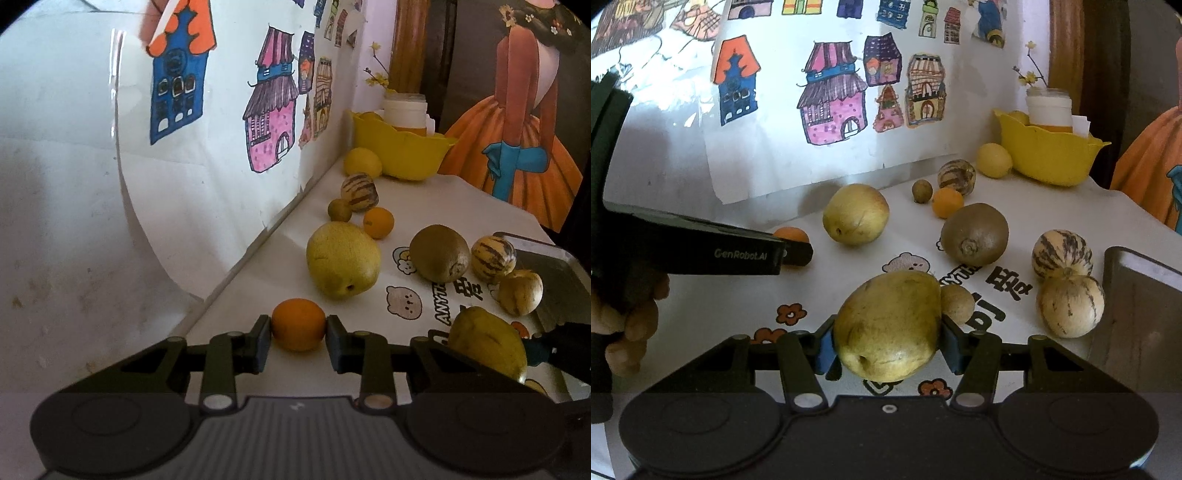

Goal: Organize fruits
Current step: 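Carry the orange and the pear over the metal tray with both tools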

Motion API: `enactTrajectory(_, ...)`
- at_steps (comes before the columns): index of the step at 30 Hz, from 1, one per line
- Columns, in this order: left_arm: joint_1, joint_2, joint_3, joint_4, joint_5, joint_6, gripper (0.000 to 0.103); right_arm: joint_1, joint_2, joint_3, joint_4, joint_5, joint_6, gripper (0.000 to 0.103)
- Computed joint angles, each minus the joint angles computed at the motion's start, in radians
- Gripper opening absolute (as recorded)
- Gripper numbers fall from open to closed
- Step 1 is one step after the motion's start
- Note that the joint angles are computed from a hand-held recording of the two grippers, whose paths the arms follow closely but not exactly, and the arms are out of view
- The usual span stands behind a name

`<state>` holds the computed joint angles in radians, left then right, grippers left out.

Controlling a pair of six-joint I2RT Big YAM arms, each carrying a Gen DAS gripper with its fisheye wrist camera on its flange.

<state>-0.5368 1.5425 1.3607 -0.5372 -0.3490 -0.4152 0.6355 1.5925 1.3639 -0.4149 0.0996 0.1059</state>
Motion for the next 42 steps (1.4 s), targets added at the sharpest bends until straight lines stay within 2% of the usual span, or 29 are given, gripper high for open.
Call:
enactTrajectory(7,-0.02,-0.033,-0.036,0.035,-0.003,-0.001,0.034,-0.015,-0.021,-0.029,0.032,-0.032,0.035,0.056)
enactTrajectory(22,-0.093,-0.036,0.006,0.009,-0.043,-0.017,0.034,-0.059,-0.163,-0.198,0.19,-0.067,0.102,0.056)
enactTrajectory(26,-0.12,-0.011,0.057,-0.012,-0.049,-0.012,0.034,-0.092,-0.225,-0.237,0.2,-0.07,0.101,0.056)
enactTrajectory(30,-0.147,0.031,0.126,-0.028,-0.043,-0.009,0.034,-0.153,-0.281,-0.256,0.176,-0.092,0.096,0.056)
enactTrajectory(36,-0.194,0.126,0.257,-0.019,-0.025,0.005,0.034,-0.291,-0.317,-0.245,0.117,-0.149,0.005,0.056)
enactTrajectory(42,-0.219,0.26,0.422,-0.031,0.031,0.018,0.034,-0.417,-0.285,-0.225,0.139,-0.154,-0.121,0.056)
